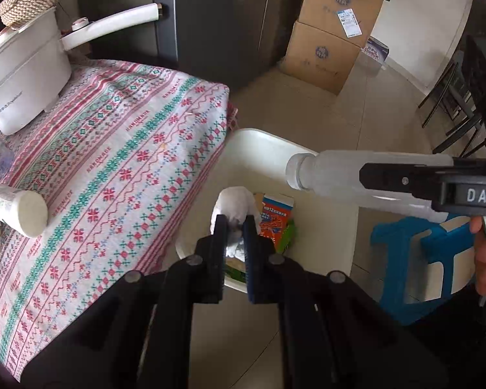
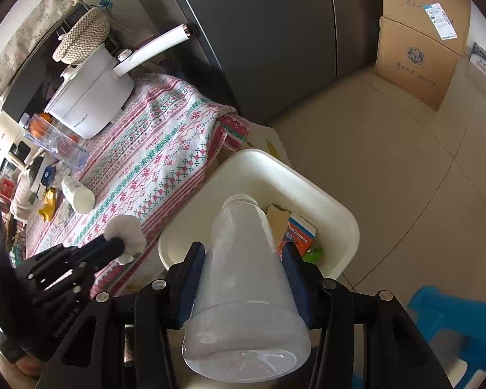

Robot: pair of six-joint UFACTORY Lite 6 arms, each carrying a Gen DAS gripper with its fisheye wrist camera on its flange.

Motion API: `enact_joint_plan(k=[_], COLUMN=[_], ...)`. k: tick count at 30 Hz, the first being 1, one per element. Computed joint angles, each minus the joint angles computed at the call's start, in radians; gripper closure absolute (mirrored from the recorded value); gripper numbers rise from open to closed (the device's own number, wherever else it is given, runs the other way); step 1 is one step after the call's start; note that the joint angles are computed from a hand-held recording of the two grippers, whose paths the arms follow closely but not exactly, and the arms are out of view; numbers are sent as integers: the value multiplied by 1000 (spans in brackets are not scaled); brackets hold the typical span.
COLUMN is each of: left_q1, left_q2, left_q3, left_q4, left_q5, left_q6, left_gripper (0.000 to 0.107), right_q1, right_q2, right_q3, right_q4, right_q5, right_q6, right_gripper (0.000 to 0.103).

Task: Collect trash
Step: 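Carry the tissue and white bottle toward the white bin, then open the left tool over the bin while the right tool releases the white bottle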

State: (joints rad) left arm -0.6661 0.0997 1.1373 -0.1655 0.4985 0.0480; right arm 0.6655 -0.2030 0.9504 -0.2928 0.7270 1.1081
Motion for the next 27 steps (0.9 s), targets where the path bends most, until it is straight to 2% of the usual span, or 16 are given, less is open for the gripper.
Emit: enact_joint_plan(k=[9, 11, 14, 16, 20, 22, 27], left_q1=[-76, -78, -69, -61, -23, 5, 104], left_q2=[161, 168, 131, 89, 23, -18, -97], left_q3=[71, 85, 79, 56, 22, -7, -53], left_q4=[164, 185, 194, 238, 292, 294, 246], left_q5=[-35, -27, -26, -32, -19, -15, 10], left_q6=[-194, -220, -223, -260, -298, -296, -230], left_gripper=[92, 85, 66, 50, 39, 30, 25], right_q1=[-92, -105, -119, -127, -141, -140, -153], right_q2=[-49, -53, -53, -50, -6, 28, 148], right_q3=[-82, -91, -100, -104, -90, -80, -49], right_q4=[106, 124, 143, 158, 183, 200, 269], right_q5=[-13, -16, -15, -21, -27, -34, -70], right_q6=[-114, -137, -163, -180, -211, -222, -285], right_gripper=[52, 52, 52, 52, 52, 52, 52])
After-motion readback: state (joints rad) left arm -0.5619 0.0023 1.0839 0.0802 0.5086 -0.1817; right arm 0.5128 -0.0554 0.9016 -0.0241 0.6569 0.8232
